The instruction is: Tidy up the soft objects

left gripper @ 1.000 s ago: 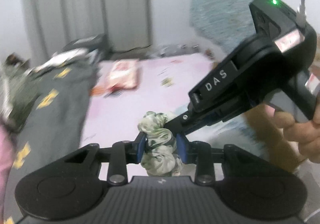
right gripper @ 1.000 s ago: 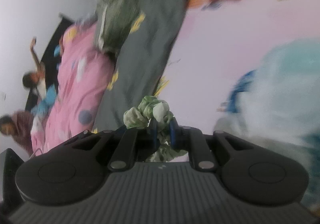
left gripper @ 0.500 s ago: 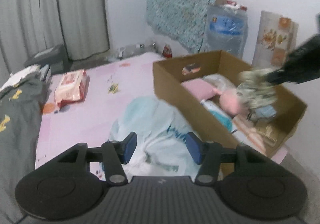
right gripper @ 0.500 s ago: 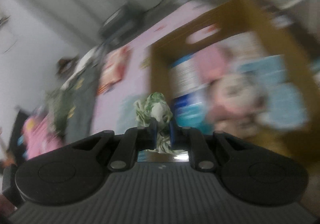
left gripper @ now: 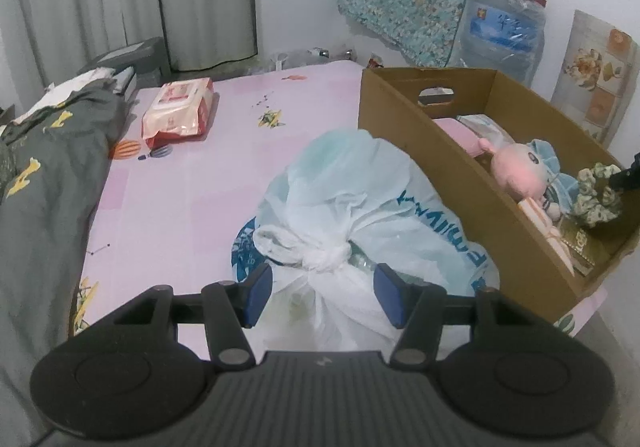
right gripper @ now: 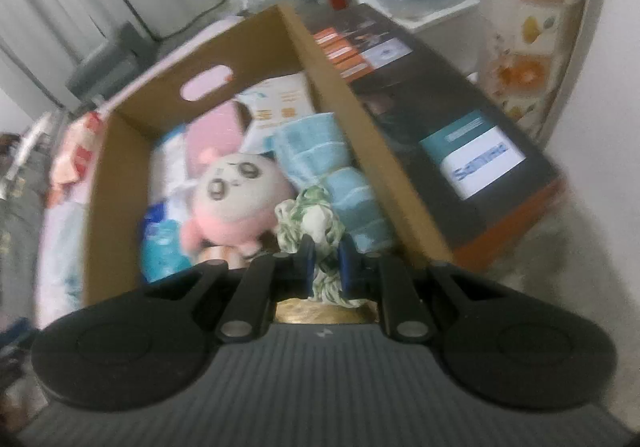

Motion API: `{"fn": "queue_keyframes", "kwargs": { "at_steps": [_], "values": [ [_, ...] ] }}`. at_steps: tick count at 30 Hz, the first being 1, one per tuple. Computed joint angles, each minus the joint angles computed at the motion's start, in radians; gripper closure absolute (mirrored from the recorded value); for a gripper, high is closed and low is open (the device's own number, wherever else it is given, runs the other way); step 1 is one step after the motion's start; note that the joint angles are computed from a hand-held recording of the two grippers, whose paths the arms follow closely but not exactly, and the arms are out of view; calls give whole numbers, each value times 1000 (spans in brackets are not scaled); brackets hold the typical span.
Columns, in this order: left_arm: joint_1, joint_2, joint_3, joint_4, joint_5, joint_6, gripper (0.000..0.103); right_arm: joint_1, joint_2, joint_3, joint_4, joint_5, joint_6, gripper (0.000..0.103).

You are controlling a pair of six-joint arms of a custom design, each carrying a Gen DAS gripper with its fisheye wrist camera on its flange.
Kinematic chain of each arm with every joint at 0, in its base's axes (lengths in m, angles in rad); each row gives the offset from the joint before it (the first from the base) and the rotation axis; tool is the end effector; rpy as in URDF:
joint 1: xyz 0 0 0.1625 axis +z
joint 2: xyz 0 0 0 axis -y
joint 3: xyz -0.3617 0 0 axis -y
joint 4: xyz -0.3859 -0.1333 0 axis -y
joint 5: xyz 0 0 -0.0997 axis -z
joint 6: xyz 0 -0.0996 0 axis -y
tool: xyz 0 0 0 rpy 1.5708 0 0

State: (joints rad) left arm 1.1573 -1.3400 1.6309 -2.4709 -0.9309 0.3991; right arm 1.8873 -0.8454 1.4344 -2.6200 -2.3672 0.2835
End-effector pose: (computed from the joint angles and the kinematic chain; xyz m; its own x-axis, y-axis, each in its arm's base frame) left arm -0.0565 -0.6085 0.3955 -0.6753 0.3005 -0.6736 0.6424 0.6883 -0.3370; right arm 0.2710 -0.6279 0.2006 -0.8109 0.3189 0.4907 -0.0542 0.7940 -0.6056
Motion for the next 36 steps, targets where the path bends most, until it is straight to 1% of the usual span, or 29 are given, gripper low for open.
{"fn": "queue_keyframes", "kwargs": {
  "at_steps": [2,4,6,8,10,12,14,16,18,19,20,21,22,23,24,26,27,29,30,31,33,34,36],
  "values": [
    [3,2,-1,-1,0,-1,45,9,15,-14,14,-63,-14,88],
    [4,3,-1,-6,-2,3,42,23,33,-39,47,-116,-10,81],
    [5,1,3,-13,-5,8,40,29,31,-35,32,-120,-16,73],
    [3,-3,10,-20,-2,15,37,41,24,-22,-2,-127,-19,71],
    [-1,-13,25,-40,2,31,31,55,15,0,-57,-134,-30,69],
    [-4,-24,40,-55,-1,42,27,71,-6,39,-128,-115,-29,64],
    [-8,-42,57,-67,-9,47,22,89,-27,74,-183,-91,-20,61],
    [-15,-62,81,-88,-14,53,12,109,-43,112,-255,-60,-27,58],
    [-25,-80,106,-114,-4,66,5,132,-52,147,-318,-25,-32,50],
    [-33,-91,124,-134,4,77,4,143,-54,160,-344,-10,-36,48],
    [-39,-101,135,-146,7,83,3,155,-54,171,-364,3,-38,44],
    [-44,-111,146,-154,8,86,1,167,-52,184,-386,17,-39,36],
    [-50,-121,157,-160,12,82,0,180,-49,191,-400,23,-39,32],
    [-56,-132,171,-171,19,80,0,192,-44,195,-413,24,-42,25],
    [-65,-141,186,-186,31,81,0,206,-35,202,-440,22,-50,21],
    [-84,-156,212,-213,61,88,0,238,-13,209,-492,2,-69,18],
    [-92,-163,223,-219,72,89,0,255,5,212,-539,-15,-83,16],
    [-105,-178,241,-224,79,88,0,279,36,214,-620,-46,-107,12],
    [-112,-184,247,-218,84,79,0,291,49,213,-641,-60,-115,11],
    [-119,-189,251,-206,94,67,0,299,55,215,-642,-73,-115,9],
    [-136,-194,259,-186,131,46,0,314,63,215,-621,-104,-115,3],
    [-145,-196,265,-180,152,43,0,319,65,214,-603,-119,-115,2],
    [-161,-202,288,-213,188,56,0,333,78,202,-581,-157,-136,1]
  ]
}}
